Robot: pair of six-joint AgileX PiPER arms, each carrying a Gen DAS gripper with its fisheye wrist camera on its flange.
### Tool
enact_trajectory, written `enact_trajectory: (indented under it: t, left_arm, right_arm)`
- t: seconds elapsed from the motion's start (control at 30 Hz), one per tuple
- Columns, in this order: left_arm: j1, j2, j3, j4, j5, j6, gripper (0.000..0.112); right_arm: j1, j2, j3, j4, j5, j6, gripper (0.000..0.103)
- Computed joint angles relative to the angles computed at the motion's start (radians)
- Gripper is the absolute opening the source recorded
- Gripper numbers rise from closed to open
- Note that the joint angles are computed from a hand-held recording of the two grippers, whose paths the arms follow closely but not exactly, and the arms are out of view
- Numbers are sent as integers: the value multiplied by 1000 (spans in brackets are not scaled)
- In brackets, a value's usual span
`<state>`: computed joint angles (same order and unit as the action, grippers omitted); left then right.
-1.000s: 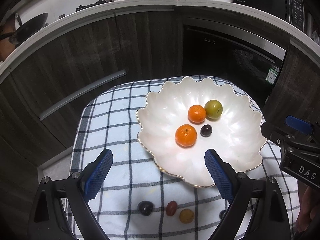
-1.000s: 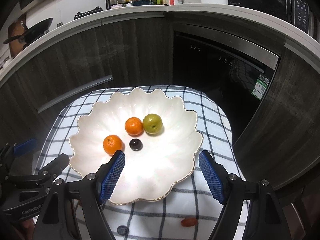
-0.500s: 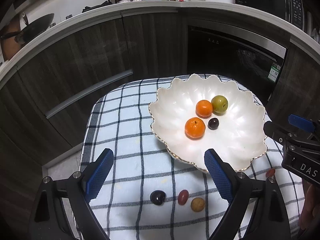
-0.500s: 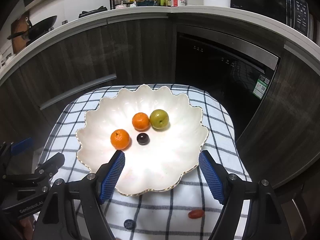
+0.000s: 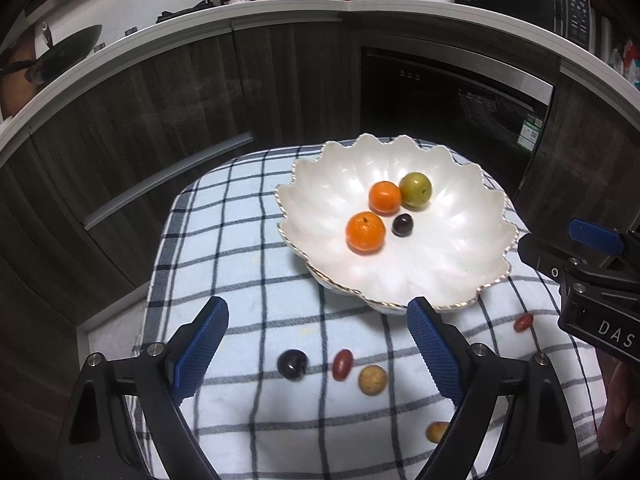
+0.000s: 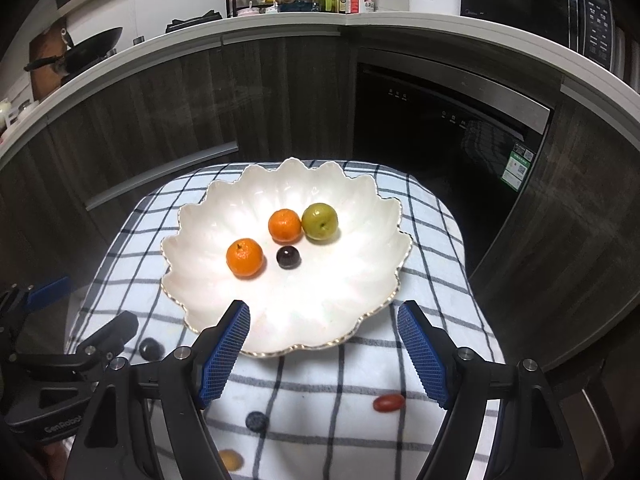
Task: Organize fruits
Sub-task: 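Withdraw both open tools from the bowl back over the loose fruits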
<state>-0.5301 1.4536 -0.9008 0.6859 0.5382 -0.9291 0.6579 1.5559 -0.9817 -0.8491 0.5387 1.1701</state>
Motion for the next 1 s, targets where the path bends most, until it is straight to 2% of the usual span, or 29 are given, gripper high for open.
enact_trajectory:
  t: [0.33, 0.73, 0.9, 1.0]
  left_arm:
    - [-109, 9, 26, 105, 3, -167, 89]
    - [-169, 28, 50, 170, -1, -264, 87]
    - [-211, 35, 88, 308, 14, -416, 87]
    - [-225, 34, 110, 366, 6, -490, 87]
  right_arm:
    - [-3, -97, 122, -88, -3, 84, 77]
    - [-30, -144, 198, -104, -30, 98, 77]
    - [-31, -145, 231, -128, -44, 132, 77]
    - [-22, -147, 266, -194, -45, 208, 77]
